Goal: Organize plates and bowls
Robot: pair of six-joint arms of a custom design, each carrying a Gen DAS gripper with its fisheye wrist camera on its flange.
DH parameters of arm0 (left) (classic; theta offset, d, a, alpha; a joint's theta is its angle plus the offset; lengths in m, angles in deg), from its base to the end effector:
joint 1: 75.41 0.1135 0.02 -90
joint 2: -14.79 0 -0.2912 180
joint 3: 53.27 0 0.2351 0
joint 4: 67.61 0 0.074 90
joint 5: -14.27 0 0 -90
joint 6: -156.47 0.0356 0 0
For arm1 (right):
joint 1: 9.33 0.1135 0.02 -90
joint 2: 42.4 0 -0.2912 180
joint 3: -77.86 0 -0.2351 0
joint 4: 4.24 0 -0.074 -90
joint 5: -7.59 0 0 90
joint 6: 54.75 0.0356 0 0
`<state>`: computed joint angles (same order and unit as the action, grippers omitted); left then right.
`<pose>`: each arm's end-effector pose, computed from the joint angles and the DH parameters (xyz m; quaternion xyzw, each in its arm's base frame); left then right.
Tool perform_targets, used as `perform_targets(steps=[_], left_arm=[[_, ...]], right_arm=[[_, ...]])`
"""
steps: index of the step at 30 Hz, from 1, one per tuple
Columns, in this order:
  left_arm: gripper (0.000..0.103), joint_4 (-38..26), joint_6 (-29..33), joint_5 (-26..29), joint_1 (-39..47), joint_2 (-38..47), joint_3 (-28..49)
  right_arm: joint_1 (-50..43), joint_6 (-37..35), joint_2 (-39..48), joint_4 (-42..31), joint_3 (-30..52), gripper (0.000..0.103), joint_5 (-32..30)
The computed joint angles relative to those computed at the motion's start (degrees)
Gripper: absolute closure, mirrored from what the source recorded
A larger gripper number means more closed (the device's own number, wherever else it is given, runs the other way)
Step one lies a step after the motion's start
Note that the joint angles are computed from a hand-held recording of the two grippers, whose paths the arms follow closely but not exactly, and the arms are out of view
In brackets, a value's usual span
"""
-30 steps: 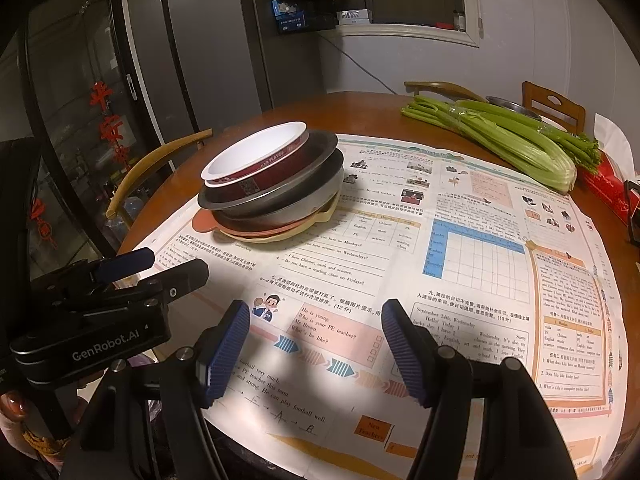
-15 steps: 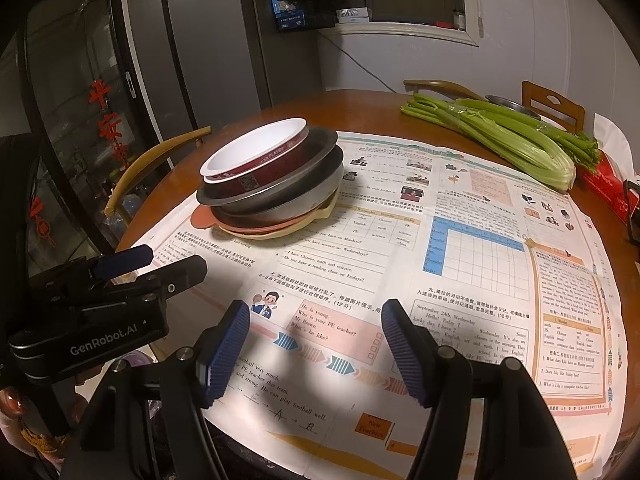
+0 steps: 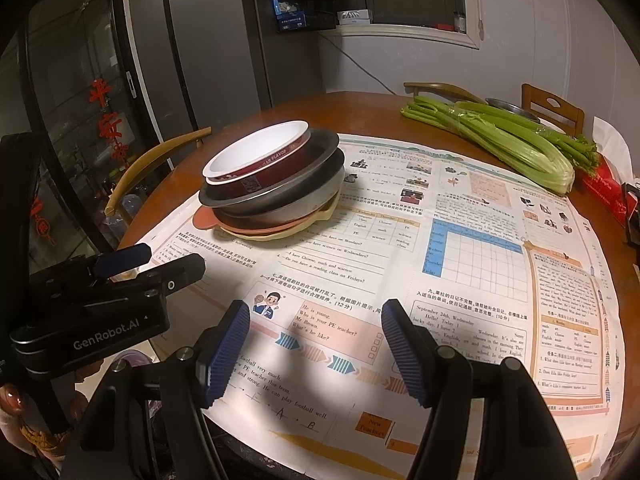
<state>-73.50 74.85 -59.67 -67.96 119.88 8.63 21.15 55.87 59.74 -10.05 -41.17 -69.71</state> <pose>0.3365 0.0341 0.1520 0.0564 0.9273 -0.0820 0.3609 0.2904 0.1619 0.1639 -0.0391 0.9247 0.0643 0.3732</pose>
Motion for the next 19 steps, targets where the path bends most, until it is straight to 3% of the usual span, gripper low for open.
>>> perform_targets(steps=[16, 19], left_arm=[[0.032, -0.9, 0.2, 1.1, 0.8, 0.4, 1.0], [0.032, -3.6, 1.2, 2.8, 2.2, 0.6, 4.8]], right_arm=[[-1.0, 0.0, -2.4, 0.1, -1.2, 0.035, 0.4], [-3.7, -0.3, -5.0, -0.1, -2.5, 0.035, -0.5]])
